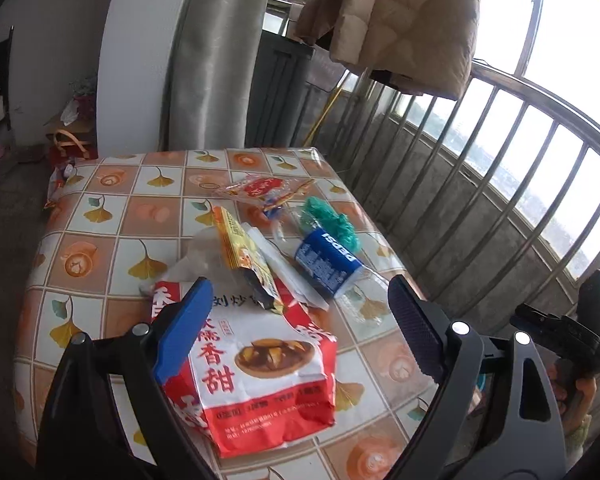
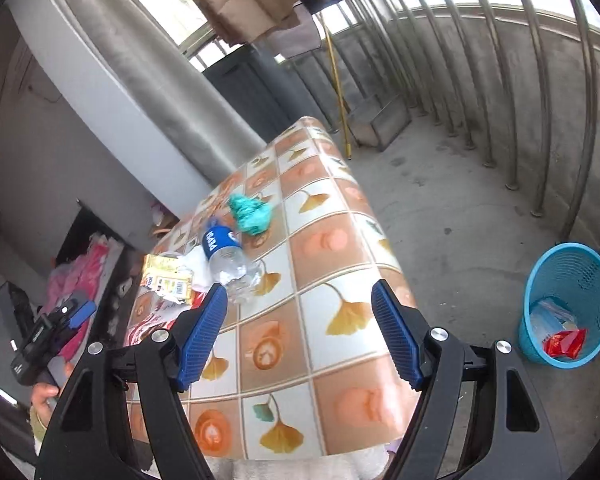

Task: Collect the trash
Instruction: 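Bring both empty tools back over the table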

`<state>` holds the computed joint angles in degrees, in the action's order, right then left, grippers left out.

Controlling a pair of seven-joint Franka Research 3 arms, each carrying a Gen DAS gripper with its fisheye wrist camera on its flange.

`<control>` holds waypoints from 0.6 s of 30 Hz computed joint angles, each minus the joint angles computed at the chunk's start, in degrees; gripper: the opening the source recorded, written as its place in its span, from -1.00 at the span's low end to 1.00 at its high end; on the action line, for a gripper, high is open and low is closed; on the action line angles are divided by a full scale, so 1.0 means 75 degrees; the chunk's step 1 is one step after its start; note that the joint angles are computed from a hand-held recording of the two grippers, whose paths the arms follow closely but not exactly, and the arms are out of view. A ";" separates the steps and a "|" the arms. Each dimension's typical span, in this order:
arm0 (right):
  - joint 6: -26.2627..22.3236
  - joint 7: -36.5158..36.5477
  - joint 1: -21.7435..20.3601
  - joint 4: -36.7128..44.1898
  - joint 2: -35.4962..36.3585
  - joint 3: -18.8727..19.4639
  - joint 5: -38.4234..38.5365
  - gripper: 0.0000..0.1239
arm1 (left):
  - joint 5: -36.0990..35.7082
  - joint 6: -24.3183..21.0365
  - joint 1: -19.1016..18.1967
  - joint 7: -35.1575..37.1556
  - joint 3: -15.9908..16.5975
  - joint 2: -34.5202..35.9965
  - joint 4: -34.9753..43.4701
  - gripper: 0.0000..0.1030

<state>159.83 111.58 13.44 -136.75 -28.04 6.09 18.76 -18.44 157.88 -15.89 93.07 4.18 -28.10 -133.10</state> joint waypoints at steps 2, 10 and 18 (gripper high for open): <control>-0.0189 0.0079 0.0084 0.0372 0.0303 0.0114 -0.0022 0.17 | 0.0169 0.0069 0.0170 -0.0177 -0.0138 0.0431 0.0221 0.50; -0.0473 0.0489 0.0302 0.1229 0.1064 0.0333 -0.0260 0.17 | 0.0510 0.0035 0.0789 -0.0135 -0.0505 0.1897 0.1158 -0.05; -0.1093 0.0761 0.0464 0.2214 0.1810 0.0367 -0.0744 0.17 | -0.0475 0.0195 0.0744 0.0488 -0.0288 0.1739 0.0837 -0.78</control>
<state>151.63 117.29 16.93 -120.14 -14.46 8.84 13.18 -22.00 159.34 -10.31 96.72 2.02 -15.06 -126.82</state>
